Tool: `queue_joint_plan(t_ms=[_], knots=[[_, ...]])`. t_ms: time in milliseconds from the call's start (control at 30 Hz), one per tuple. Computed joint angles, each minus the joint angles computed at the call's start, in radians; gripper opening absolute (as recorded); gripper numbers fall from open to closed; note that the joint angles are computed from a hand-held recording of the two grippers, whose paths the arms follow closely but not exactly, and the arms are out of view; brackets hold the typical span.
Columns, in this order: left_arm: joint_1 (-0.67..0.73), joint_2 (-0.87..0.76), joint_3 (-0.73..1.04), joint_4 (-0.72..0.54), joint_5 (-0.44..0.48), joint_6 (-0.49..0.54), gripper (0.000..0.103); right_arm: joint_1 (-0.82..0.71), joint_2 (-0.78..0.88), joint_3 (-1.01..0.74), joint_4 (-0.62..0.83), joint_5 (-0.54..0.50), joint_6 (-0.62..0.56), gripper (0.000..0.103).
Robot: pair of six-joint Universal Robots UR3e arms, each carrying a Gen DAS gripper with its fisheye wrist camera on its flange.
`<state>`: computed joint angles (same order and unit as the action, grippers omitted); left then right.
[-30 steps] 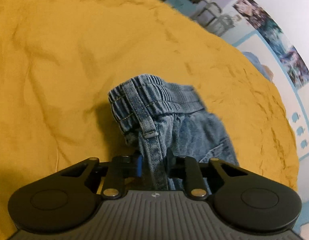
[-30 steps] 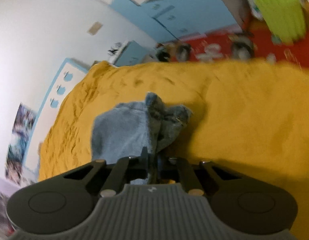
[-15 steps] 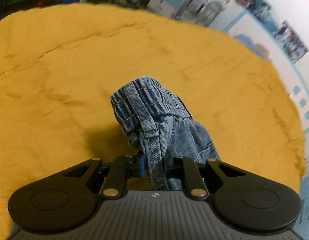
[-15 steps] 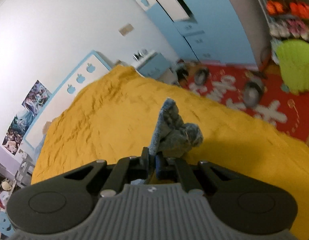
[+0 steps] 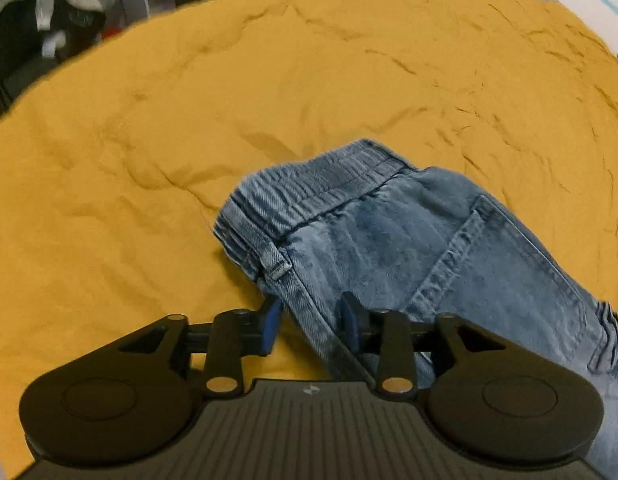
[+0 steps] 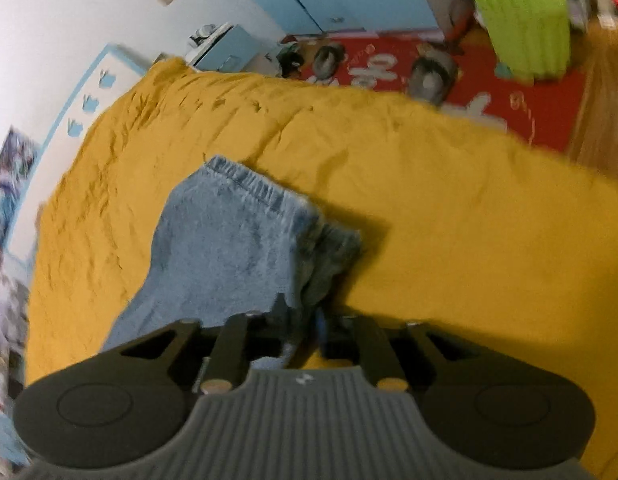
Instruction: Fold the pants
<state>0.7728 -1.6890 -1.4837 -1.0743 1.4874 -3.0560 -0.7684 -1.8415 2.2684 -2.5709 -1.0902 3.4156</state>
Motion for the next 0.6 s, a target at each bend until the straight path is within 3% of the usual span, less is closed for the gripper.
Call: queue_joint_plan(t_ms=[33, 67, 133, 200, 267, 400, 600], knots=[[-0.009, 0.017, 0.007, -0.003, -0.001, 0.006, 0.058, -0.009, -0.018, -0.030, 0.044, -0.021, -0.049, 0.026], [-0.018, 0.043, 0.002, 0.004, 0.000, 0.018, 0.059, -0.030, -0.043, -0.020, 0.061, -0.028, -0.098, 0.035], [-0.047, 0.087, 0.006, 0.008, 0.015, 0.034, 0.059, -0.111, -0.090, -0.054, 0.164, 0.027, -0.218, 0.036], [-0.055, 0.137, 0.023, -0.044, -0.071, 0.072, 0.059, -0.202, -0.089, -0.103, 0.279, 0.131, -0.356, 0.041], [-0.083, 0.162, 0.042, -0.094, -0.157, 0.082, 0.059, -0.254, -0.028, -0.203, 0.419, 0.218, -0.484, 0.058], [-0.200, 0.195, 0.047, -0.146, -0.274, 0.075, 0.059, -0.240, 0.219, -0.429, 0.621, 0.315, -0.604, 0.061], [-0.440, 0.107, 0.071, -0.101, -0.325, 0.023, 0.059, -0.191, 0.529, -0.692, 0.786, 0.338, -0.664, 0.063]])
